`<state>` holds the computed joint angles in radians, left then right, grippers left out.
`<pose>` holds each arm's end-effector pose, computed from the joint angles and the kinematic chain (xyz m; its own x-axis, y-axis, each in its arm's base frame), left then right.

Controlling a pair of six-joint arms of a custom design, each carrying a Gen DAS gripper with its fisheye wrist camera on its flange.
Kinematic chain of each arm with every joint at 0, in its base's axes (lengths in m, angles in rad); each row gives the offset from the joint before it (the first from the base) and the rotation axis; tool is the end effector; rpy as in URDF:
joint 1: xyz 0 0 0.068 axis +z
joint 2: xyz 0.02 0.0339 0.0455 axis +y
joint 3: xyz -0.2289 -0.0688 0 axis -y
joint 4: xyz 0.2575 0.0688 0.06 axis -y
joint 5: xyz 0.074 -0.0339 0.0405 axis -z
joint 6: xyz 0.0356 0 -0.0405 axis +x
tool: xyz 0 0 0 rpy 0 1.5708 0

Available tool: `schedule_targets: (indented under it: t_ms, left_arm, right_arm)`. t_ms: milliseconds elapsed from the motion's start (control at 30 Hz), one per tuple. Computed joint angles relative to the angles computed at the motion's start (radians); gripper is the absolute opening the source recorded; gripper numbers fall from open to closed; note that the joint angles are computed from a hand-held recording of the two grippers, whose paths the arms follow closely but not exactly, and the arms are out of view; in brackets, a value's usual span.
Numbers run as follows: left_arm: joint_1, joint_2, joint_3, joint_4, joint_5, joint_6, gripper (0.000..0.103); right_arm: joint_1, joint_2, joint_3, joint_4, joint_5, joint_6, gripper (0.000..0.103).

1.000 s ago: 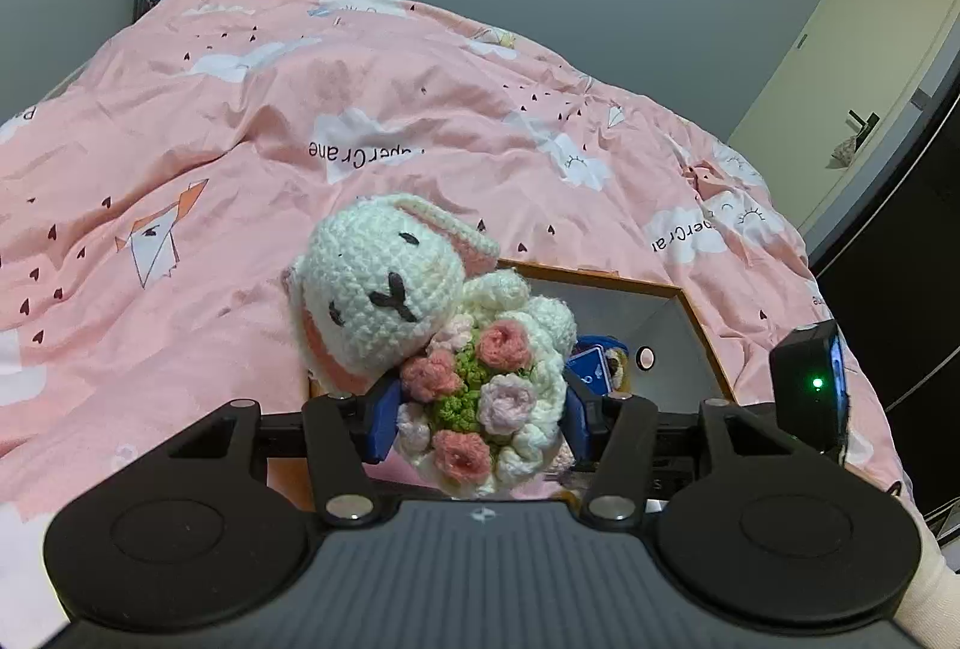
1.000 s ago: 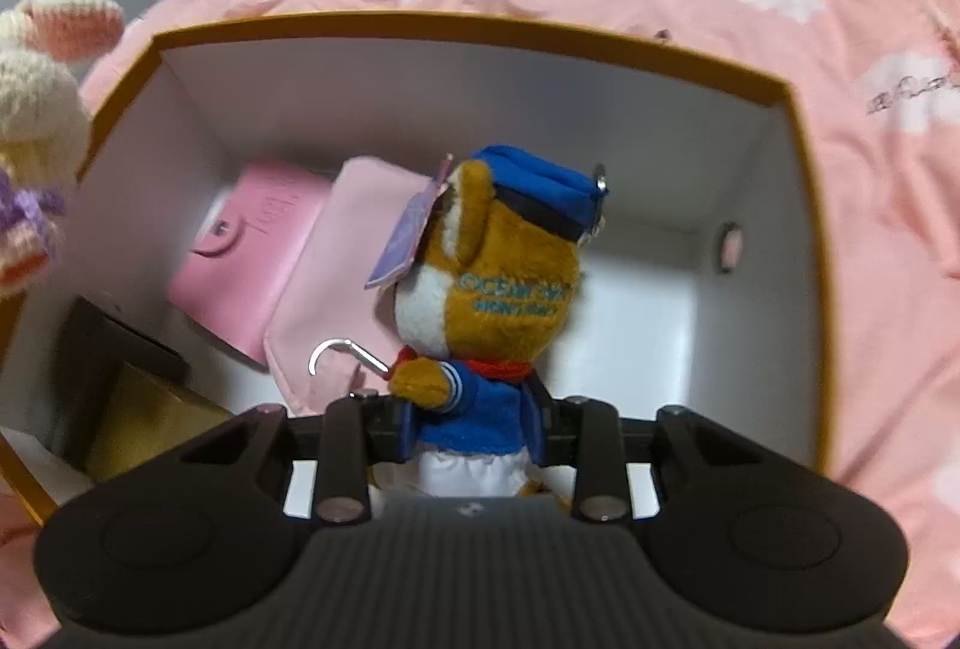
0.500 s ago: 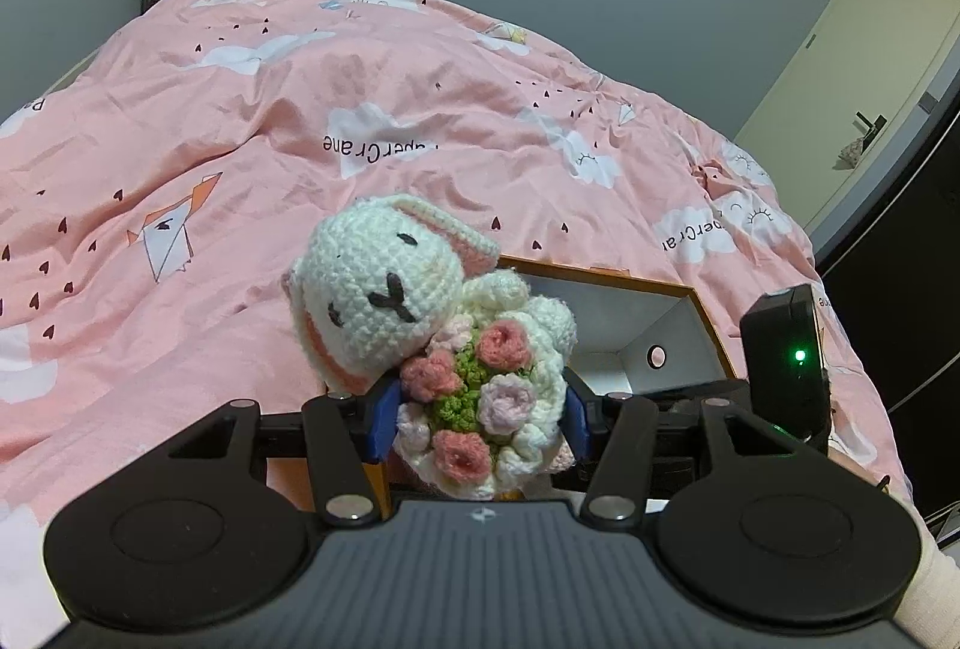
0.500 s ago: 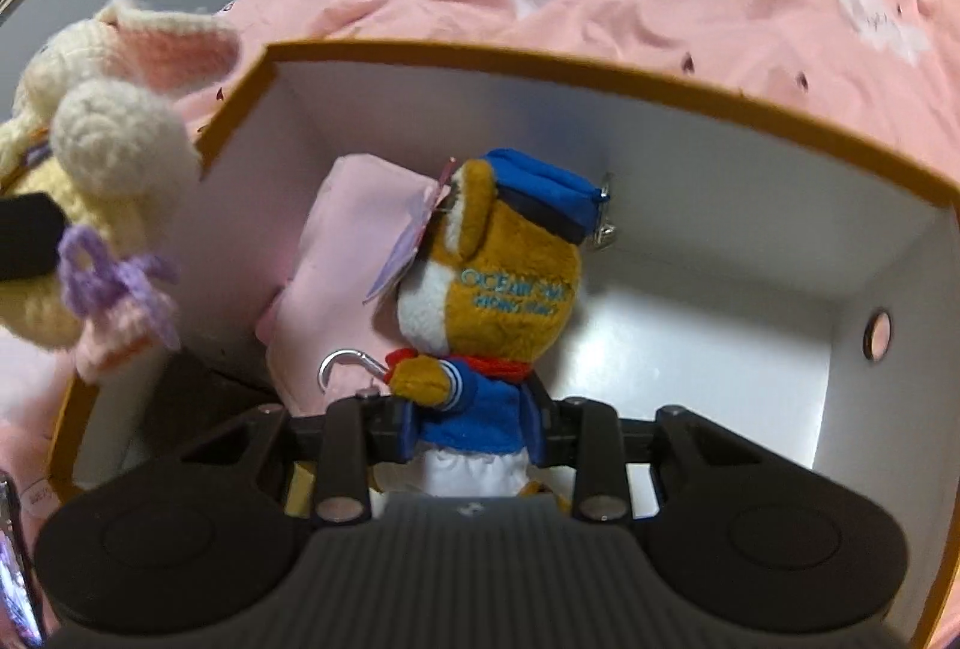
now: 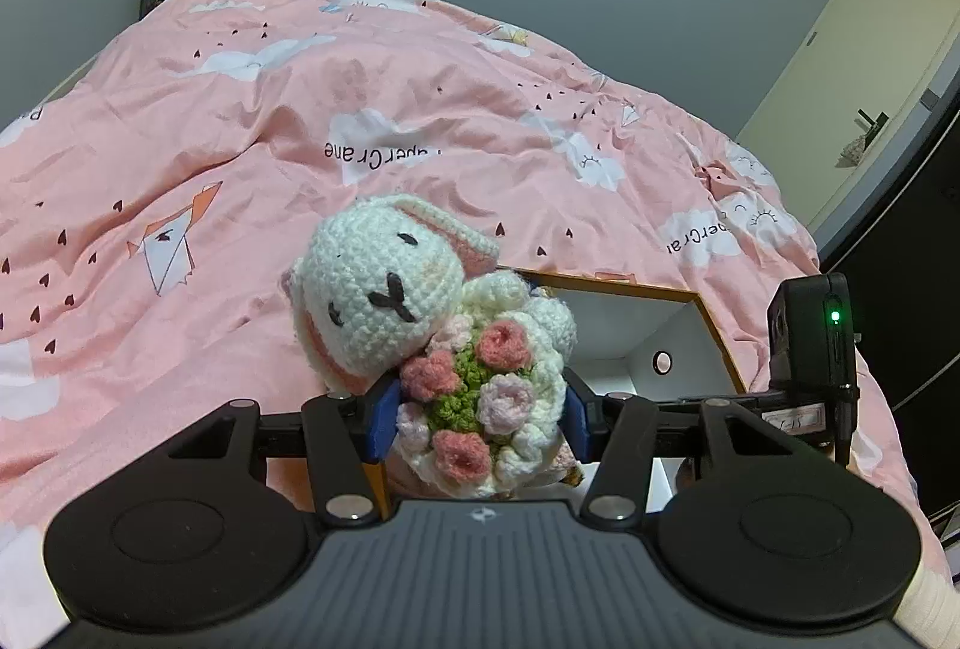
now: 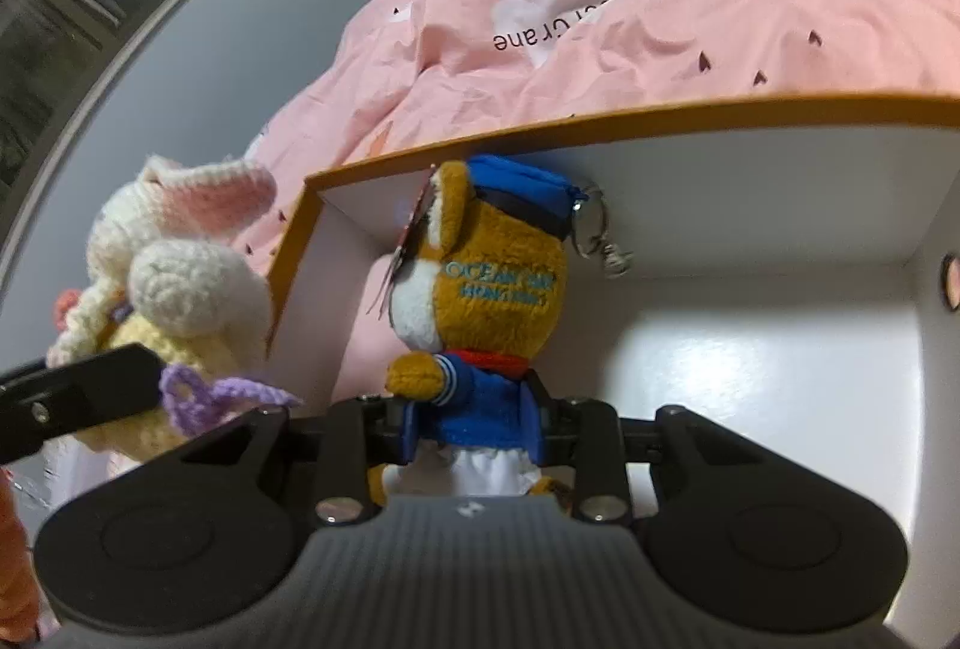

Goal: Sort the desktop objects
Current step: 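Carry the bunny and the bear with both tools over the shoebox, then lower the bunny and the bear into the shoebox beside the pink items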

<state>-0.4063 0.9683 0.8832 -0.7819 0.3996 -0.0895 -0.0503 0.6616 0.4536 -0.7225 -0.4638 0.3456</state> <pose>0.1976 -0.1001 0.2586 -0.7507 0.2334 -0.6180 0.5304 0.7707 -0.3533 0.1676 0.0075 0.1748 -0.8287 0.3451 -0.4406 0.0625 0.8394 0.5399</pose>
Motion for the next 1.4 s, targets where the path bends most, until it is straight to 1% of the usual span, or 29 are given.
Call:
schedule_targets:
  t_ms: [33,67,100,167,300,367,533,667,733,800,900,1067,1167,1200,1300,1400]
  left_arm:
    - [-0.004,0.008,0.002,0.005,-0.011,-0.01,0.061]
    - [-0.01,0.011,0.002,0.011,-0.026,-0.016,0.061]
    - [-0.008,0.009,-0.001,0.014,-0.027,-0.015,0.061]
    - [0.005,0.009,-0.002,0.007,-0.006,-0.006,0.061]
    - [0.0,0.01,0.0,0.005,-0.003,0.001,0.061]
    - [-0.016,0.009,0.001,0.011,-0.014,-0.004,0.061]
    - [-0.035,0.001,0.01,0.007,-0.014,0.004,0.061]
    - [-0.062,0.016,0.032,0.002,-0.02,0.021,0.061]
    - [-0.089,0.036,0.049,0.002,-0.022,0.035,0.061]
    - [-0.121,0.063,0.065,0.005,-0.018,0.05,0.061]
    - [-0.184,0.109,0.081,0.025,-0.04,0.054,0.061]
    - [-0.295,0.226,0.102,0.056,-0.086,0.08,0.061]
    - [-0.337,0.286,0.108,0.066,-0.105,0.127,0.061]
    - [-0.348,0.305,0.111,0.067,-0.111,0.142,0.061]
    - [-0.37,0.361,0.118,0.07,-0.128,0.189,0.061]
    - [-0.379,0.439,0.135,0.079,-0.169,0.212,0.061]
  right_arm:
    - [0.017,0.011,-0.002,0.02,0.005,0.016,0.035]
    - [0.045,0.024,0.002,0.034,0.032,0.025,0.035]
    - [0.082,0.039,0.011,0.042,0.075,0.028,0.035]
    - [0.097,0.048,0.02,0.037,0.1,0.007,0.035]
    - [0.031,0.022,0.023,-0.021,0.07,-0.059,0.035]
    - [0.004,0.016,0.025,-0.038,0.05,-0.078,0.035]
    - [-0.039,-0.008,0.018,-0.079,0.037,-0.098,0.035]
    - [-0.12,-0.023,0.022,-0.123,-0.015,-0.137,0.035]
    - [-0.15,-0.033,0.033,-0.15,-0.017,-0.158,0.035]
    - [-0.181,-0.06,0.049,-0.201,-0.001,-0.207,0.035]
    - [-0.233,-0.118,0.074,-0.284,0.065,-0.297,0.035]
    - [-0.399,-0.169,0.108,-0.403,0.044,-0.461,0.035]
    - [-0.416,-0.202,0.107,-0.423,0.113,-0.499,0.035]
    - [-0.433,-0.204,0.105,-0.427,0.116,-0.514,0.035]
    - [-0.51,-0.183,0.098,-0.444,0.081,-0.578,0.035]
    - [-0.489,-0.208,0.084,-0.443,0.108,-0.582,0.035]
